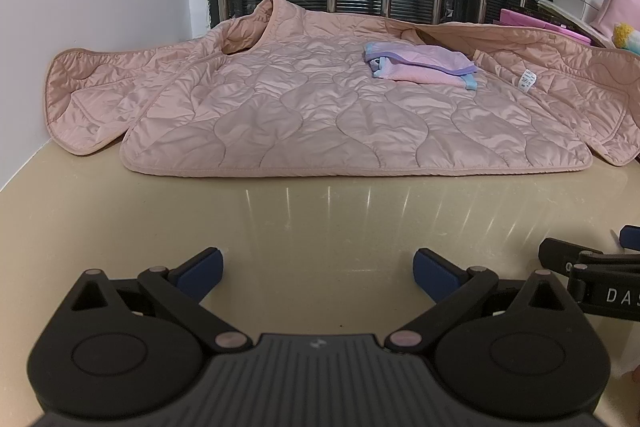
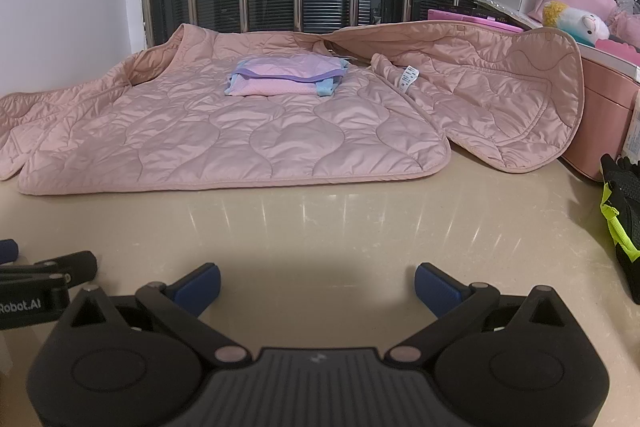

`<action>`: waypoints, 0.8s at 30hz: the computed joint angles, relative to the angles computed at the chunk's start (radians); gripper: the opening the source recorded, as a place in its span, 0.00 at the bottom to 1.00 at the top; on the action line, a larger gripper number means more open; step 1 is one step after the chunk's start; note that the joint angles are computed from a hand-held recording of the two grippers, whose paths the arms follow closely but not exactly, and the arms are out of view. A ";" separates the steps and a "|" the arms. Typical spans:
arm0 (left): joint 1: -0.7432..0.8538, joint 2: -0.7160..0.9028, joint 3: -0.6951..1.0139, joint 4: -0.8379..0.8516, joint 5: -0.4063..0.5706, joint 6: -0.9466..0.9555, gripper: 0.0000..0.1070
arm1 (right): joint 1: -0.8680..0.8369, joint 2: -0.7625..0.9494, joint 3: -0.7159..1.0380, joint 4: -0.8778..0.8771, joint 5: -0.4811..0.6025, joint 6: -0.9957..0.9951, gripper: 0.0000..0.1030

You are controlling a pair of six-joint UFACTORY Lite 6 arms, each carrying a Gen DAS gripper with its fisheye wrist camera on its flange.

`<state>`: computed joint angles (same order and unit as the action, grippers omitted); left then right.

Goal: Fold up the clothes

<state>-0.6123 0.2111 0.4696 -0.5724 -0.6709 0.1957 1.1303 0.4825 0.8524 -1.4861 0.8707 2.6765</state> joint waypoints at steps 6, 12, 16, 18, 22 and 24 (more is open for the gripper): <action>0.004 0.000 -0.002 0.010 -0.001 -0.007 0.96 | -0.001 0.001 0.002 0.001 0.000 -0.004 1.00; 0.005 -0.006 -0.014 0.036 -0.011 -0.009 0.96 | 0.000 0.003 0.003 0.002 0.001 -0.004 1.00; 0.063 -0.116 -0.054 0.224 0.054 -0.134 0.96 | -0.001 -0.001 0.001 -0.005 0.000 -0.006 1.00; 0.100 -0.176 -0.065 0.333 0.042 -0.226 0.96 | 0.004 -0.044 -0.032 -0.037 0.024 -0.034 1.00; 0.165 -0.131 0.132 0.468 0.159 -0.270 0.96 | 0.015 -0.220 -0.175 -0.165 0.179 0.062 1.00; 0.186 -0.033 0.308 0.525 0.214 -0.292 0.96 | -0.059 -0.344 -0.260 -0.327 0.189 0.105 1.00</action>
